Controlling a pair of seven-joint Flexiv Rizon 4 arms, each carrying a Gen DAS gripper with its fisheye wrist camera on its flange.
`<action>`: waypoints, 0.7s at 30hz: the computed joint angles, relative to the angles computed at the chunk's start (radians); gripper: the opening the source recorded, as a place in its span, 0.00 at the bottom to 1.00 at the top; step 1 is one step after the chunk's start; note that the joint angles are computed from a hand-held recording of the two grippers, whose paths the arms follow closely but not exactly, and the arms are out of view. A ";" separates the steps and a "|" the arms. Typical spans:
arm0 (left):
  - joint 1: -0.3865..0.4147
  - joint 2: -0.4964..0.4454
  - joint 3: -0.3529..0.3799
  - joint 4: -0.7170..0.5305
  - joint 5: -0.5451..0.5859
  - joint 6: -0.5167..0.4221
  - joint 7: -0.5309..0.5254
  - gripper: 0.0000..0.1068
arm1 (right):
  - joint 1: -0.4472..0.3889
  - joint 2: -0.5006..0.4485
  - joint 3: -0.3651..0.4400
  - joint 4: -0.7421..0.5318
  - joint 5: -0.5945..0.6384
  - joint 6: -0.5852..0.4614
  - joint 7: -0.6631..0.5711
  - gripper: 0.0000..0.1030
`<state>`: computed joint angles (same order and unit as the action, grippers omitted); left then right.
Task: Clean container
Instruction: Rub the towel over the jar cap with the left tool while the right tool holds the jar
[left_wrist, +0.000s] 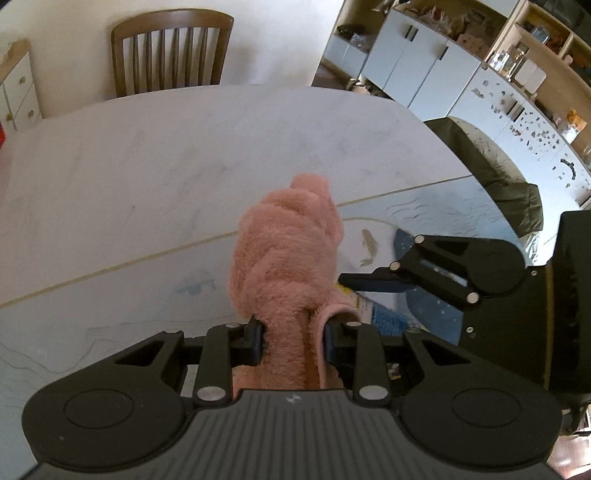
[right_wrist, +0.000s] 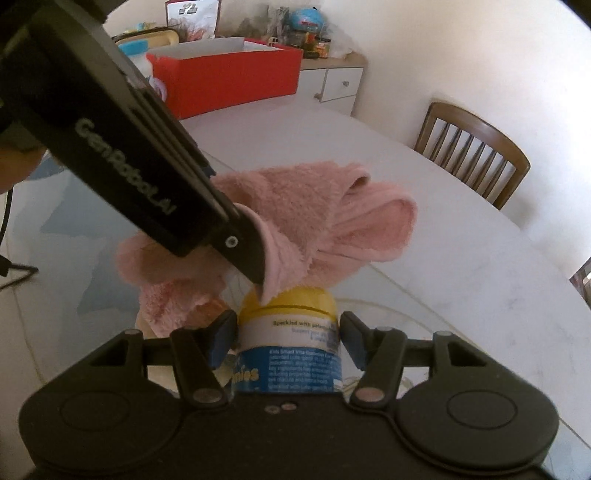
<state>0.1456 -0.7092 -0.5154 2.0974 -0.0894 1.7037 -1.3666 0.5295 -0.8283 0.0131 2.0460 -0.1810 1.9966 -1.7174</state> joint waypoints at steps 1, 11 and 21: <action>-0.009 0.000 0.012 -0.004 -0.001 -0.001 0.000 0.26 | 0.005 -0.004 0.000 -0.009 0.004 -0.005 0.006 0.59; 0.025 0.031 -0.011 0.035 0.016 0.040 -0.010 0.26 | -0.064 0.039 0.043 0.087 0.027 0.030 0.063 0.60; 0.209 0.021 -0.305 0.071 0.117 -0.027 0.095 0.26 | -0.120 0.054 0.074 0.183 0.039 0.121 0.119 0.61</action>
<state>0.3550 -0.6884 -0.8207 2.1684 0.0278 1.6766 -1.2720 0.4092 -0.7746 0.0869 2.2288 -0.1423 2.1180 -1.5985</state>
